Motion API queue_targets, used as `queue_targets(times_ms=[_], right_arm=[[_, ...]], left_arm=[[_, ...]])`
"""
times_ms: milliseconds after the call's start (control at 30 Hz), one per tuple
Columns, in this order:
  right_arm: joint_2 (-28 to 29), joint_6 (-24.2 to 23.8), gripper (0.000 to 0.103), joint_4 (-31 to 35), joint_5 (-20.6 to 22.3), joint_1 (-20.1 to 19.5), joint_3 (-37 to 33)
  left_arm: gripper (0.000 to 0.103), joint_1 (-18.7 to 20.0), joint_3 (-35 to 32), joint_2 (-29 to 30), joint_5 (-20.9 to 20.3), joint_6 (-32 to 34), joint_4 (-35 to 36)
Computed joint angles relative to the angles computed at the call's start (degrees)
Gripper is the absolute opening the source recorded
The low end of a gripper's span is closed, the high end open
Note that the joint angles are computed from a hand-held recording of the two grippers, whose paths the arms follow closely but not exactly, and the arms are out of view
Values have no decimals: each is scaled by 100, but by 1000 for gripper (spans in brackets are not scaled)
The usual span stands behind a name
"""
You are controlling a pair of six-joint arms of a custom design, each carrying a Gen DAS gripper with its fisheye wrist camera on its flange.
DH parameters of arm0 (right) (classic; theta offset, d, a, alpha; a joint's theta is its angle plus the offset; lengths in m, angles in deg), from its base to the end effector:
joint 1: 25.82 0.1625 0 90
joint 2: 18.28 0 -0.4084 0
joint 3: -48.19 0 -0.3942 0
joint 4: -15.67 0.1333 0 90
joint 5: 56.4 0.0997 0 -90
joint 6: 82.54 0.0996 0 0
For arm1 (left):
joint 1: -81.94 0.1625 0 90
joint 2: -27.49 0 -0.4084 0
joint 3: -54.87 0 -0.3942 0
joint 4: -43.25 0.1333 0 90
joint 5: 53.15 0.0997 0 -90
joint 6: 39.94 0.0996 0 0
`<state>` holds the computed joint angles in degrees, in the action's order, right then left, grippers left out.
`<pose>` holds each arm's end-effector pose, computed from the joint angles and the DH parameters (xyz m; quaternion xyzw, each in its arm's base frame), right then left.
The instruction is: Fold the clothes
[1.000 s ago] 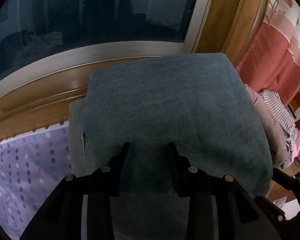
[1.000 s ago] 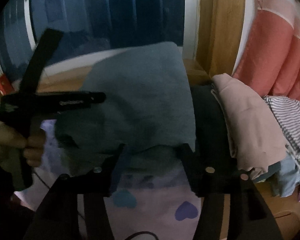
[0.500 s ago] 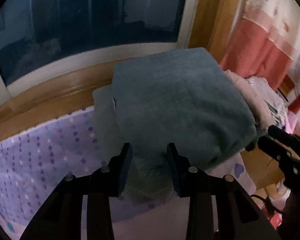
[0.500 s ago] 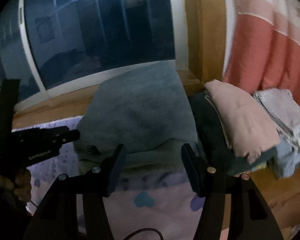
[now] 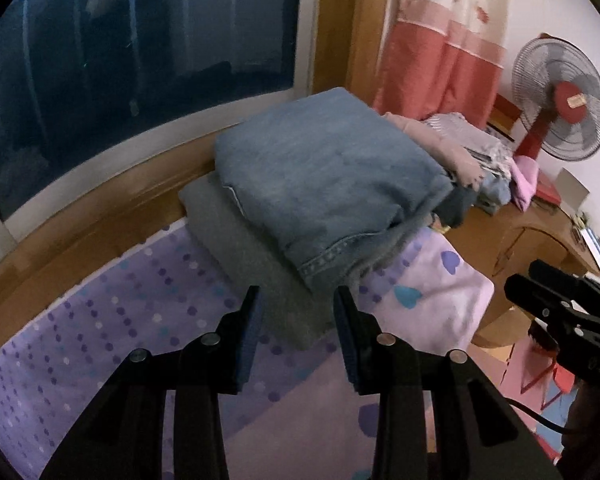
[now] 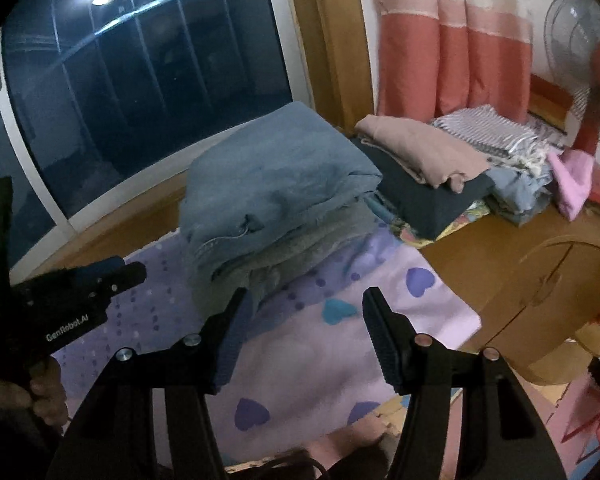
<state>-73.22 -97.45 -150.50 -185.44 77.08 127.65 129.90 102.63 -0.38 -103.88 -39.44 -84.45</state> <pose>0.2286 -0.6820 0.3634 0.0626 -0.8585 0.4052 0.3079 -0.4235 -0.7629 0.1764 0.2891 0.8860 -0.2540 0.2587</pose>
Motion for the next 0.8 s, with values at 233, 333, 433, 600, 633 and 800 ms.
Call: queue_targets(times_ms=[233,333,433,600,633,800], right_arm=[[-255,-25,59,-223,-68,77,378],[-342,90,59,-163,48,67,424],[-367,-14,63,-141,89,55,447],[-415,-39,63,-107,138,49,486],[-414,-50,63,-123,156,51,485],[-418,-127,63,-147,233,72,510]], left_arm=[[36,-146,513,-269,38,-95,-129],[36,-197,609,-322,107,-100,-188],[36,-206,658,-339,120,-208,-159],[36,-246,806,-413,210,-254,-262],[36,-251,835,-431,232,-252,-295],[36,-262,899,-473,275,-239,-350]])
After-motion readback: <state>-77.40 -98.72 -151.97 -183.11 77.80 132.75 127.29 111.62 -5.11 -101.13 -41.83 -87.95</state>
